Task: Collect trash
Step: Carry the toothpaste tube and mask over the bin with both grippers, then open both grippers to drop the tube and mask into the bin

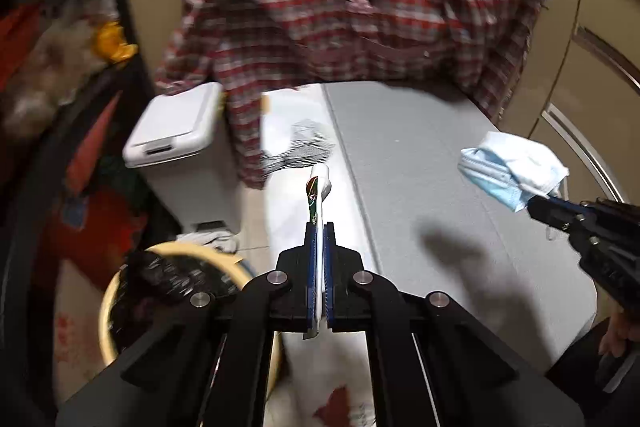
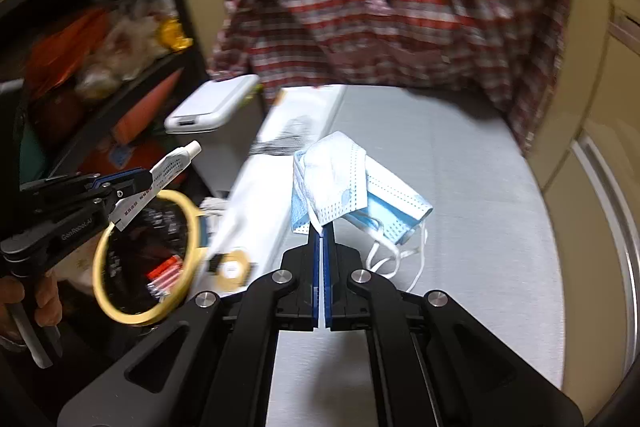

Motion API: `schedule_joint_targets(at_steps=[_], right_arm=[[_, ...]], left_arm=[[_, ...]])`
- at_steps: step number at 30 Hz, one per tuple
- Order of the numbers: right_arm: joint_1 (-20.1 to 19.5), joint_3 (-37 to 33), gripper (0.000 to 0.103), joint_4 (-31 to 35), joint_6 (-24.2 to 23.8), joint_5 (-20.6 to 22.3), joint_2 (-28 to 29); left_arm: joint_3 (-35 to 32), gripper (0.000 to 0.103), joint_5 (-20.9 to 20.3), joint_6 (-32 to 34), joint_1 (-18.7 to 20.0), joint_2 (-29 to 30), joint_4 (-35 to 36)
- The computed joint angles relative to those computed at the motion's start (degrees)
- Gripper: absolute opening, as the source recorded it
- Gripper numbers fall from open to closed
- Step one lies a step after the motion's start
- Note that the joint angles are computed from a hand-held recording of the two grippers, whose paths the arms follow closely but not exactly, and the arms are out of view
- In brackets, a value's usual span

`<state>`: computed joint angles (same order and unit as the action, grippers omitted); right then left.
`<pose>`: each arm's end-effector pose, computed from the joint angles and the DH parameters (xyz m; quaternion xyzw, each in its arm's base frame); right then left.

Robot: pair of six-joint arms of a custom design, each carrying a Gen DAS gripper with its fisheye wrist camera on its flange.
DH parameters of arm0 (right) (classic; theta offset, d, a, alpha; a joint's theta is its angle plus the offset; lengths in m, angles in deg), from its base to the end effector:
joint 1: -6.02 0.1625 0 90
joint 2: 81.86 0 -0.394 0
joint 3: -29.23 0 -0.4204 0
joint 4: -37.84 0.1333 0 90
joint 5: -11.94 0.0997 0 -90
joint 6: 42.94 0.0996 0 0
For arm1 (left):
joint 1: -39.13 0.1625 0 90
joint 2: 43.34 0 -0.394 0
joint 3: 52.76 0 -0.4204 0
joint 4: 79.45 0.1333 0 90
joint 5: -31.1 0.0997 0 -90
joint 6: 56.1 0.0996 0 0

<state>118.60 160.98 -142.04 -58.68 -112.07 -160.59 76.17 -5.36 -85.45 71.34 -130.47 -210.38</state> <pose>0.2480 -0.3942 0.2068 0.2104 -0.8873 0.3183 0.2589 -0.2517 -0.4108 0.2151 0.2226 0.8646 -0.3055 0.3310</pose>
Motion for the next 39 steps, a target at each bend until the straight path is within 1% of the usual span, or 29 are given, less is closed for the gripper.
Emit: schedule_joint_targets(at_steps=[1, 3, 5, 10, 13, 17, 22, 25, 28, 33, 38, 39], right_arm=[[0.79, -0.22, 0.002, 0.36, 0.45, 0.54, 0.64], [2.21, -0.80, 0.002, 0.91, 1.35, 1.45, 2.09], [3.68, -1.50, 0.002, 1.59, 2.10, 2.45, 3.84], [7.04, -4.03, 0.002, 3.35, 3.30, 5.40, 9.25], [8.76, -6.14, 0.002, 4.52, 3.74, 6.86, 12.99], [10.41, -9.30, 0.002, 6.24, 4.18, 8.51, 17.75], [11.43, -12.56, 0.002, 8.00, 4.69, 10.00, 22.84], [11.76, -14.02, 0.002, 8.89, 4.91, 10.47, 25.31], [11.96, -15.14, 0.002, 9.55, 5.13, 10.47, 27.04], [11.78, -16.52, 0.002, 9.80, 5.45, 10.15, 28.73], [11.57, -17.91, 0.002, 10.09, 5.34, 9.79, 29.94], [11.49, -18.20, 0.004, 10.24, 5.31, 9.78, 30.15]], left_arm=[[0.48, 0.003, 0.63, -1.35, -0.56, -1.46, 1.83], [1.91, 0.003, 2.40, -5.42, -2.02, -6.29, 7.69], [3.02, 0.003, 3.28, -8.92, -2.90, -10.54, 12.21], [4.87, 0.004, 7.05, -19.47, -4.61, -20.41, 26.99], [5.01, 0.003, 8.64, -26.14, -4.50, -25.45, 36.49], [5.20, 0.003, 9.79, -31.29, -3.41, -30.43, 43.40], [5.80, 0.003, 10.10, -32.46, -2.49, -33.84, 46.32], [6.33, 0.003, 10.10, -31.19, -1.39, -34.19, 45.07], [6.53, 0.004, 9.92, -28.53, 0.37, -33.89, 42.02], [6.80, 0.004, 9.77, -25.43, 2.74, -33.18, 38.40], [6.49, 0.004, 9.14, -24.12, 4.34, -31.40, 36.65], [6.38, 0.004, 9.03, -24.08, 4.66, -31.06, 36.53]])
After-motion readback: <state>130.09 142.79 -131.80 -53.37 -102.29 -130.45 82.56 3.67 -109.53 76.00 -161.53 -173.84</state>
